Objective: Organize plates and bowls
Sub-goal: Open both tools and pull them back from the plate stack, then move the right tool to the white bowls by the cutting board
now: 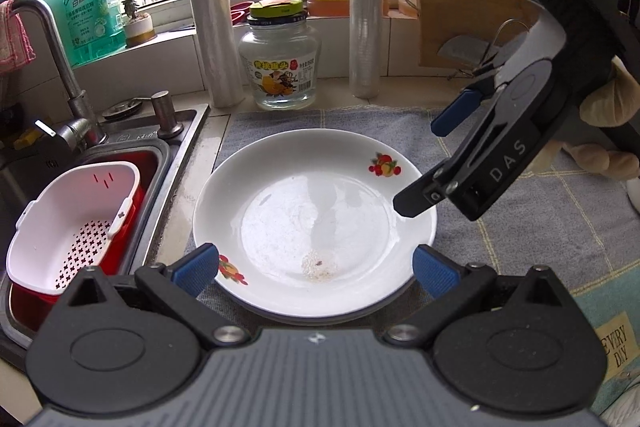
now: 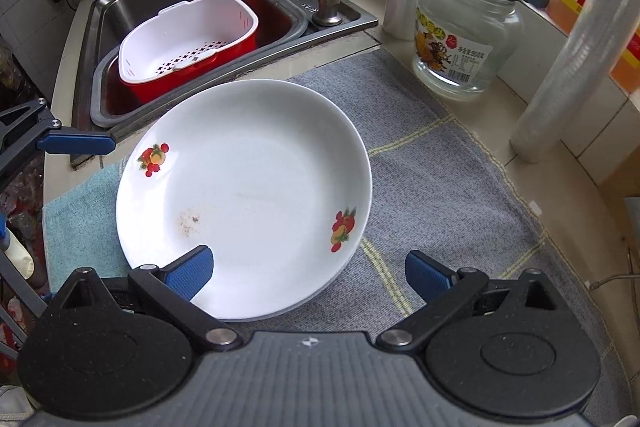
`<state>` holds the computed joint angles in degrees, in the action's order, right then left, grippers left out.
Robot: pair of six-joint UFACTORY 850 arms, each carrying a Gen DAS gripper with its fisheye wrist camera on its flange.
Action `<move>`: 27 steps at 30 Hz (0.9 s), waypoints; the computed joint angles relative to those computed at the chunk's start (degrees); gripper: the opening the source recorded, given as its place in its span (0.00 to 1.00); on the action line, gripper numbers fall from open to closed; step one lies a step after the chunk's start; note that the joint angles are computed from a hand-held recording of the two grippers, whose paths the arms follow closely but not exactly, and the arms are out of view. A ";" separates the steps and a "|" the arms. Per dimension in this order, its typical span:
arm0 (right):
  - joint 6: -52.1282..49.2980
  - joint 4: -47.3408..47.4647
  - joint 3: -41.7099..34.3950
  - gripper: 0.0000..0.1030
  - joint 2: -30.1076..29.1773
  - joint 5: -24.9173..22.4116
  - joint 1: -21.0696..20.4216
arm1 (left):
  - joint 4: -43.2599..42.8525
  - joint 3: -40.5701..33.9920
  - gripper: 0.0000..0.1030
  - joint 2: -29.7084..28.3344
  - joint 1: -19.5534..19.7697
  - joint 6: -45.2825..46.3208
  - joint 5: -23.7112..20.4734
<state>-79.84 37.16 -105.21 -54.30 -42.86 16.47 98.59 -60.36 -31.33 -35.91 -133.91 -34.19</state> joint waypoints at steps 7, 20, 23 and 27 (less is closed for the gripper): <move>-12.42 17.11 14.86 1.00 7.72 14.44 -3.00 | 0.42 -2.46 0.99 -1.85 -0.35 -1.97 -0.52; -37.52 49.09 29.42 1.00 17.22 28.72 -10.47 | 17.83 -12.70 0.99 -8.62 -0.83 -6.48 10.08; -33.24 47.11 29.39 1.00 17.60 28.81 -13.38 | 15.99 -17.25 0.99 -11.49 -1.81 -2.44 12.56; -24.82 40.18 28.16 1.00 17.42 28.58 -16.73 | 10.68 -23.42 0.99 -15.02 -3.59 4.72 14.65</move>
<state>-104.66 77.34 -77.05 -36.89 -14.28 -0.26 109.26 -83.78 -46.35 -39.50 -129.19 -19.54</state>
